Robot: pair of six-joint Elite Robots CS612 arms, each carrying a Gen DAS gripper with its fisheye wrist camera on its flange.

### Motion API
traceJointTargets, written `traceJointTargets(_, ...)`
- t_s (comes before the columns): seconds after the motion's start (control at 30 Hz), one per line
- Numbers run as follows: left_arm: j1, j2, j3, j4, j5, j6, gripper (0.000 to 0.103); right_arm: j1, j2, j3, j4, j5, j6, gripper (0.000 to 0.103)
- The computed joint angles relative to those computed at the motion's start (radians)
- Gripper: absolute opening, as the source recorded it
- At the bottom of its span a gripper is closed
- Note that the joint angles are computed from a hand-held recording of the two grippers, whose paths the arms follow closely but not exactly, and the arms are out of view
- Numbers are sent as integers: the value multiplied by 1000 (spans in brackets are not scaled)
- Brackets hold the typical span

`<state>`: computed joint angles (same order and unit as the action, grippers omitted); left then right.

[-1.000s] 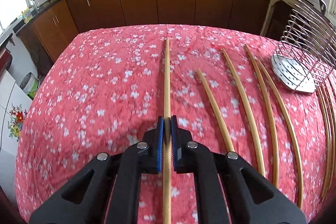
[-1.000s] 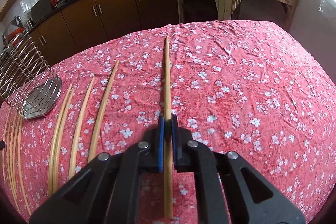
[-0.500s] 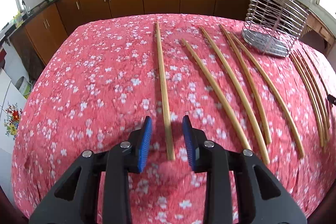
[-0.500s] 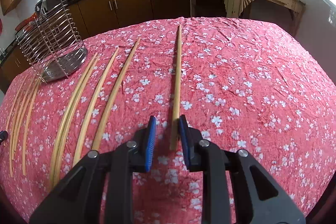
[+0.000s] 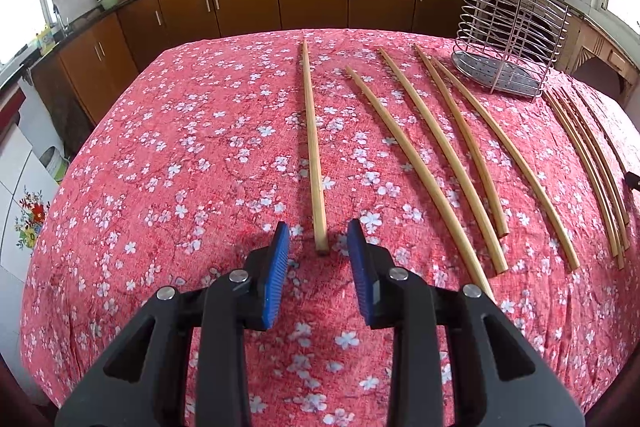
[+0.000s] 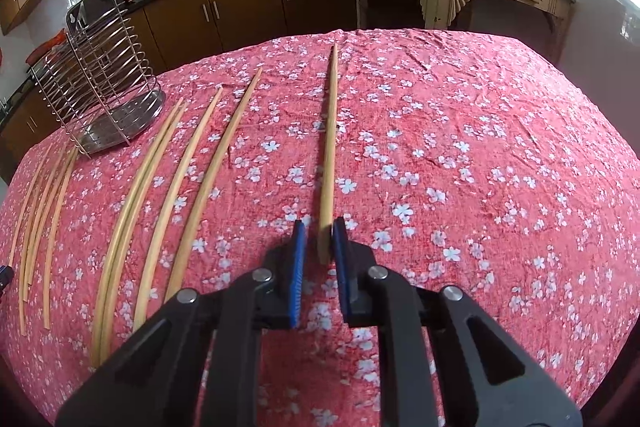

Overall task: Organize utensils
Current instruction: 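Close the left tool on its chopstick while the right tool closes on its own, then lift the left tool's chopstick toward the wire holder while the right tool carries its own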

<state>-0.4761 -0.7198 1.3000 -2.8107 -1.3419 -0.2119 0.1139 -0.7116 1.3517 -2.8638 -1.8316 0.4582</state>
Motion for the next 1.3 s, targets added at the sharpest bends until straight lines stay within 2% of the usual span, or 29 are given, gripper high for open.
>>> traceJointTargets(0.1,-3,-4,11,-13,2,-7,27,0,-2,7,-8,4,6,15)
traceJointTargets(0.13,-3,-4,11,-16,3,-6,24,0,-3,10,-9,0,12,10)
traceJointTargets(0.2,-8,-4,16,-24,14,3,12,-3,-5,17,-18,9,23,9)
traceJointTargets(0.27,-11,-2,14,-27,22,12,7,-5,-8,26,-30,17,26,8)
traceJointTargets(0.4,-6,-1,10,-19,3,7,7,-3,-13,35,-43,12,23,8)
traceJointTargets(0.57,4,-13,26,-51,-4,-8,7,11,-30,67,-89,-33,-3,8)
traceJointTargets(0.97,6,-58,67,-281,17,27,7,44,-76,111,-291,-181,-118,8)
traceJointTargets(1.3,13,-50,-9,-350,51,45,7,42,-81,51,-377,-211,-187,8)
